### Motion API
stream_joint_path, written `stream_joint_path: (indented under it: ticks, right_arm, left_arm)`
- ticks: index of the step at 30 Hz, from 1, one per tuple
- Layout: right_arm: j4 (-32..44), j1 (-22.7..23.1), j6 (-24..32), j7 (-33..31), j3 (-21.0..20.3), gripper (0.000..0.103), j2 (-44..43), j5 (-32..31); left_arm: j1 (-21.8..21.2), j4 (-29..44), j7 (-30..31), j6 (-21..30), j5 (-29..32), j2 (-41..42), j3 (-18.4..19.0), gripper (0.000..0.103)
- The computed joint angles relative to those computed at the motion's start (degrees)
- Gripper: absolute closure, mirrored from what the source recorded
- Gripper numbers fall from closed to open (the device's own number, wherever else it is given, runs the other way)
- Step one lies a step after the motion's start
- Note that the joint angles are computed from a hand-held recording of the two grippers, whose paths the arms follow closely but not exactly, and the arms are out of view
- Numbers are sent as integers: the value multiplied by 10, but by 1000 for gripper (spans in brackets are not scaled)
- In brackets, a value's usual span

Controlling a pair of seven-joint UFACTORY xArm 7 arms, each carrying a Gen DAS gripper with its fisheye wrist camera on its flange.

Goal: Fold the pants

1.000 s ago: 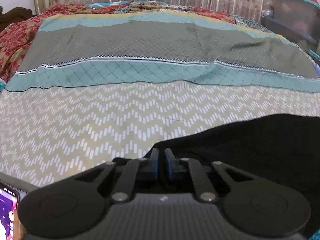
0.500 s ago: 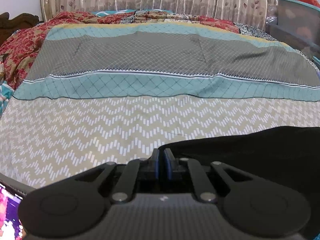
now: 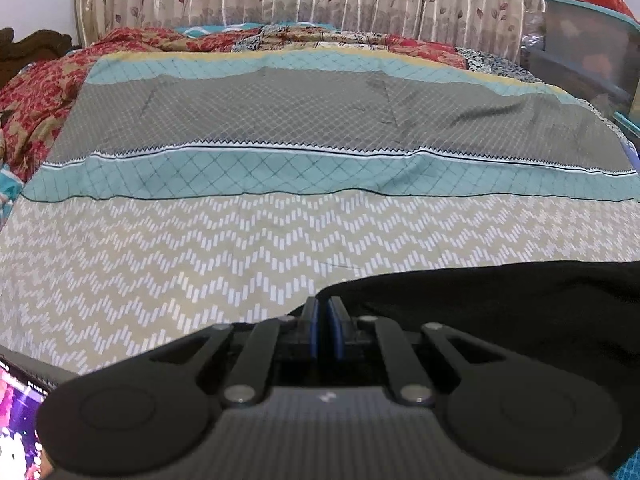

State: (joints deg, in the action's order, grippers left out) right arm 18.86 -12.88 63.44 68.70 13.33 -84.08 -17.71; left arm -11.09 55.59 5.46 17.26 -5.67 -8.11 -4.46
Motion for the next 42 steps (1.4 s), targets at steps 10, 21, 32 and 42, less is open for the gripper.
stream_joint_path:
  ticks: [10,21,32,42]
  right_arm:
    - [166,-35,-184,-162,-9,21,438,-93]
    - [220,-40,-239,-127,-12,100,463,-176]
    - [341,-54,-234,-27,0,100,584,-272]
    - [399,-4,-196,29,-27,71,685,-320]
  left_arm:
    - [11,11,-52,-5,56,15,-11,96]
    - [16,43,-102,-43,69,60,-7,96]
    - [22,67,-151,-49,97,86,1,97]
    - [4,120,-253,3,202,140,16,91]
